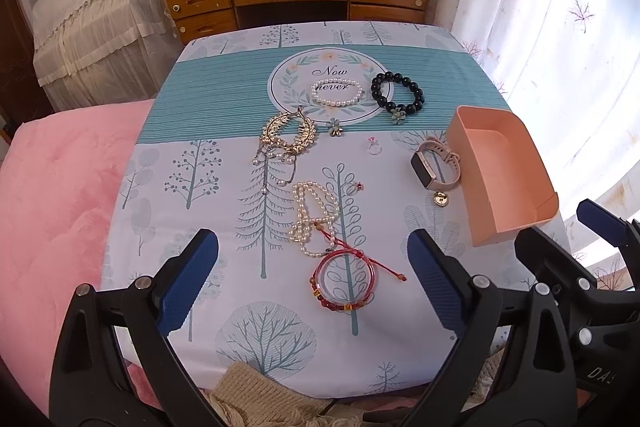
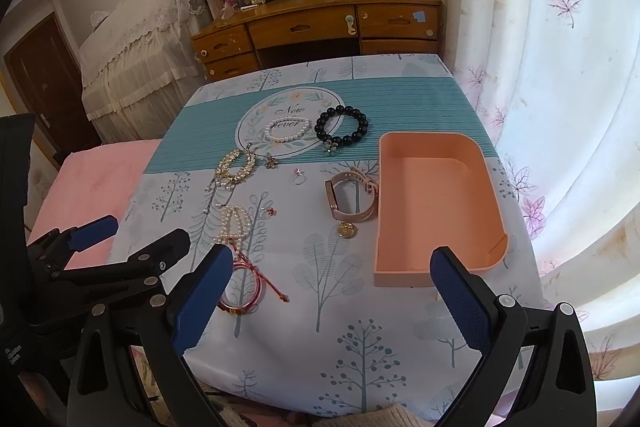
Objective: Organize jewelry
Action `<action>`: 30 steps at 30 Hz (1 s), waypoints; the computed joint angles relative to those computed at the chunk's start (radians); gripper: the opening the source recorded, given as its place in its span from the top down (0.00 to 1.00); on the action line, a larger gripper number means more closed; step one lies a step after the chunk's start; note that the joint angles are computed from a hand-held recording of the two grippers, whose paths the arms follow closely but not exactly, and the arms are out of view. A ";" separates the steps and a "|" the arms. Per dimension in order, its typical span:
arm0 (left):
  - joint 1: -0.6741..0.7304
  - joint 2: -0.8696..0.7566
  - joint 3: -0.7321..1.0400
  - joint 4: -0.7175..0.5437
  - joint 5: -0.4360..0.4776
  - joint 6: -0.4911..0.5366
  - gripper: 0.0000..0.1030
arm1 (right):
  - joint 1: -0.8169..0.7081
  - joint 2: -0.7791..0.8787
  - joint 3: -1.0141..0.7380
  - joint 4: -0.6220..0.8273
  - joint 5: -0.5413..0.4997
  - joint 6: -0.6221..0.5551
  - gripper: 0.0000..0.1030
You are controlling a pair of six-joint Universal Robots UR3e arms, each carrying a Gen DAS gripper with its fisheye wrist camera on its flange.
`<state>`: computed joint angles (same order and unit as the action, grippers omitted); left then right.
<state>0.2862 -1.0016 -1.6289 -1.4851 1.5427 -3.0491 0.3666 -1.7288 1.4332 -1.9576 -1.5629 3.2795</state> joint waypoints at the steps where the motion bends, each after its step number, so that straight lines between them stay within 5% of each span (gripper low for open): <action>1: 0.001 0.001 0.000 0.000 0.001 0.002 0.08 | 0.000 0.000 -0.001 0.000 0.000 -0.001 0.03; 30: 0.003 0.006 0.012 -0.010 0.011 0.008 0.08 | 0.007 0.001 -0.003 -0.001 -0.014 -0.004 0.03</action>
<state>0.2896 -0.9954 -1.6166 -1.4952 1.5538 -3.0408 0.3737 -1.7279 1.4304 -1.9590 -1.5764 3.2760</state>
